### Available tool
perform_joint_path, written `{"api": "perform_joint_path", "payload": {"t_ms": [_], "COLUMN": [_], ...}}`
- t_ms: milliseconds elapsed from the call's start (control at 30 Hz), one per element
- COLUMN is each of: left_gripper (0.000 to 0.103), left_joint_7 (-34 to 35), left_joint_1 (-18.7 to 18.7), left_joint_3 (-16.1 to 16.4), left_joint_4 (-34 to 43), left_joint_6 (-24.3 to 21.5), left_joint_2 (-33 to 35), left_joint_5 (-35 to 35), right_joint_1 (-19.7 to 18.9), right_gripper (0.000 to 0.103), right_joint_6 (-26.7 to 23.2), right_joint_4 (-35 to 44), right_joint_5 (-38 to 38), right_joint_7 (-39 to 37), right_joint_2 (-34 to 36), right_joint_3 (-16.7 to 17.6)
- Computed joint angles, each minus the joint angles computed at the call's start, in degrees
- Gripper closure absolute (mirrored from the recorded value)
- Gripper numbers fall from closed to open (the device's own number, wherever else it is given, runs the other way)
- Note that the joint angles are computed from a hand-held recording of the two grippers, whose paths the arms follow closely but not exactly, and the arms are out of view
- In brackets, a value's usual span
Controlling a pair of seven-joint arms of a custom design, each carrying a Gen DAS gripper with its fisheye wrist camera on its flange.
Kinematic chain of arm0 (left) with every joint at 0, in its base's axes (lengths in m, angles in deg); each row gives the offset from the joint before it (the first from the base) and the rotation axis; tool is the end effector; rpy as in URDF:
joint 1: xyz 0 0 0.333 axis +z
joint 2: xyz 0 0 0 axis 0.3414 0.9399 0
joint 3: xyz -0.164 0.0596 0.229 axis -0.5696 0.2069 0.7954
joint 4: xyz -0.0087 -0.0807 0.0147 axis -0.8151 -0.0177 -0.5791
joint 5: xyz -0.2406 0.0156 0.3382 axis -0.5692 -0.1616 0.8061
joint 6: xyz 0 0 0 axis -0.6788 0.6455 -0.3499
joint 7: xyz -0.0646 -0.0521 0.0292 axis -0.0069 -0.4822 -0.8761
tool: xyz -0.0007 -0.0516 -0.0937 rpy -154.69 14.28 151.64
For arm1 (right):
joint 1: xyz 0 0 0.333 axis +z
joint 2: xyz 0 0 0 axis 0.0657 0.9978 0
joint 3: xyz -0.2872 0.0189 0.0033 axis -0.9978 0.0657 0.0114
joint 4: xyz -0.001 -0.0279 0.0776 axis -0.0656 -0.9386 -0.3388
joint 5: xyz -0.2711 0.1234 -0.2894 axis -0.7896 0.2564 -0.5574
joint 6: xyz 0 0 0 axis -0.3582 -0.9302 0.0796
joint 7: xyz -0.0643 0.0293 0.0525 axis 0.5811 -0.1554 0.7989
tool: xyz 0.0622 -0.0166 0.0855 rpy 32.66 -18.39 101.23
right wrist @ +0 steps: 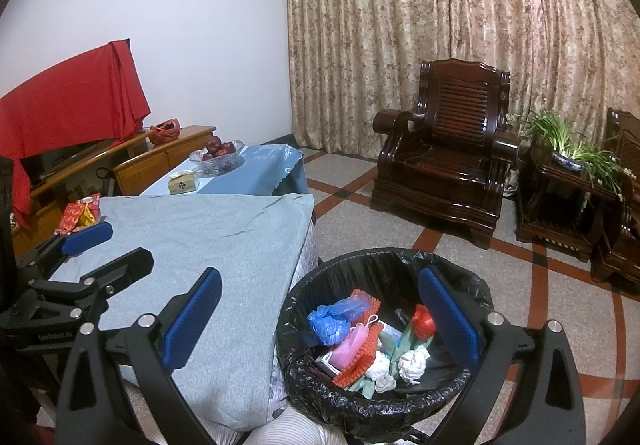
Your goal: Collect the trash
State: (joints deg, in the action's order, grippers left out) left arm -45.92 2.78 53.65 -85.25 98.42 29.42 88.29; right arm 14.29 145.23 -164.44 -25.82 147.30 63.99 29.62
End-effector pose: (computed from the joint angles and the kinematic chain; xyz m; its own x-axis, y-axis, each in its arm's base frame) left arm 0.4639 -0.3767 0.6392 -0.1451 -0.9870 0.0694 -0.4668 0.0065 -0.8843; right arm 0.4688 0.1858 0.6491 0.2668 -0.9594 -0.0919 -0.4738 -0.0475 -0.8793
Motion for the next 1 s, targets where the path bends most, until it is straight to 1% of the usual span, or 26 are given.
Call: {"api": "perform_joint_path", "payload": {"t_ms": [1000], "left_gripper": [0.006], "left_joint_7": [0.5], "left_joint_1": [0.1], "left_joint_3": [0.0], "left_joint_4": [-0.2], "left_joint_6": [0.0], "left_joint_2": [-0.3], "left_joint_5": [-0.6], "right_joint_1": [0.2], "right_gripper": [0.006], "right_joint_6": [0.2], "right_joint_4": [0.0], "right_joint_5": [-0.2], "right_joint_7": [0.2], "right_joint_2": [0.4], "right_joint_3": [0.0]}}
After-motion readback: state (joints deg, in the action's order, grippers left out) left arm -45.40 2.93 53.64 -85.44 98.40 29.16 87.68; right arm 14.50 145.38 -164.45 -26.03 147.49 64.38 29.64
